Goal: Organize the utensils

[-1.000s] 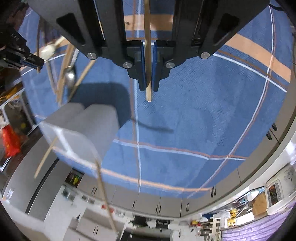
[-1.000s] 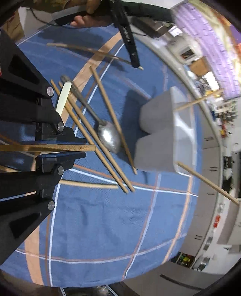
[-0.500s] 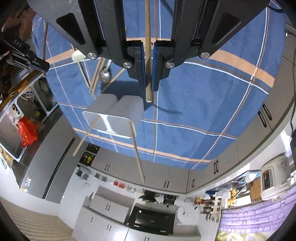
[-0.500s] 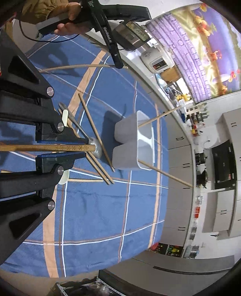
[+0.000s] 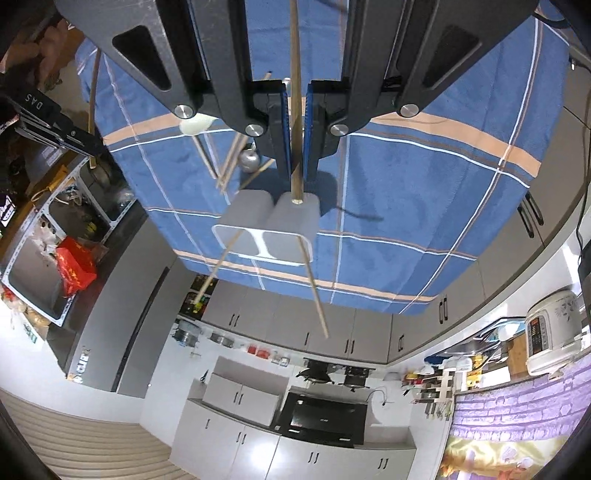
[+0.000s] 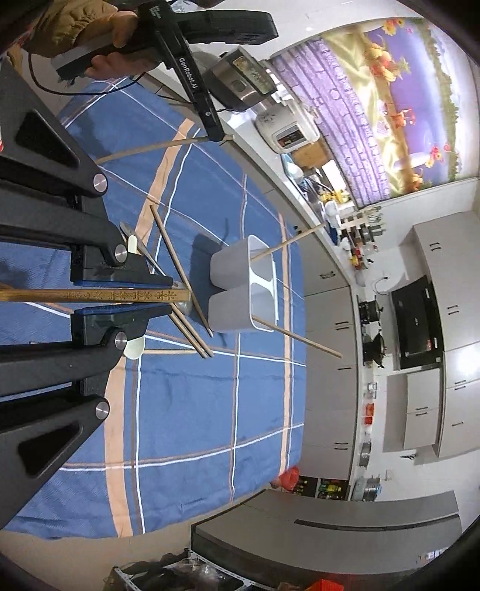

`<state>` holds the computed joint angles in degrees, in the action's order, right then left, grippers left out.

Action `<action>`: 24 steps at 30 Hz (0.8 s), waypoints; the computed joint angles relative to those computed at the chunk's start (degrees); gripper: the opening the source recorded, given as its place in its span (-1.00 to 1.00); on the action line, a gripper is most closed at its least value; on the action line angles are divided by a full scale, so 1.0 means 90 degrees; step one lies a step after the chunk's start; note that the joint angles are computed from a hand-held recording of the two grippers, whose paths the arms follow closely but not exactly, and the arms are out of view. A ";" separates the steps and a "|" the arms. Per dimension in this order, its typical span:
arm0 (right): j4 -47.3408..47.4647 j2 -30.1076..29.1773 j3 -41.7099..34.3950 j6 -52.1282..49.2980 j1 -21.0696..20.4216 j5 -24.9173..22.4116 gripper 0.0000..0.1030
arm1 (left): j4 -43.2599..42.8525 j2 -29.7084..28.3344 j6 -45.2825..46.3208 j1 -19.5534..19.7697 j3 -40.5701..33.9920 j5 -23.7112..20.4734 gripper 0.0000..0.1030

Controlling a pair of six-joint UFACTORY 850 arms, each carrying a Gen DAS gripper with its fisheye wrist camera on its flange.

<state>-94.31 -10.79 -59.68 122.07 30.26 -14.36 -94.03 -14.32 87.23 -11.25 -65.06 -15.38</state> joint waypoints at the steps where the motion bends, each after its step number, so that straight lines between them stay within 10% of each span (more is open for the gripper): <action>1: -0.0083 0.0059 0.0049 0.0099 0.0018 -0.0044 -0.86 | -0.0136 0.0055 0.0144 -0.0023 0.0047 -0.0001 -0.89; 24: -0.1792 0.0864 0.0531 0.2077 0.0005 -0.1025 -0.86 | -0.1542 0.0653 0.1703 -0.0280 0.0048 -0.0213 -0.89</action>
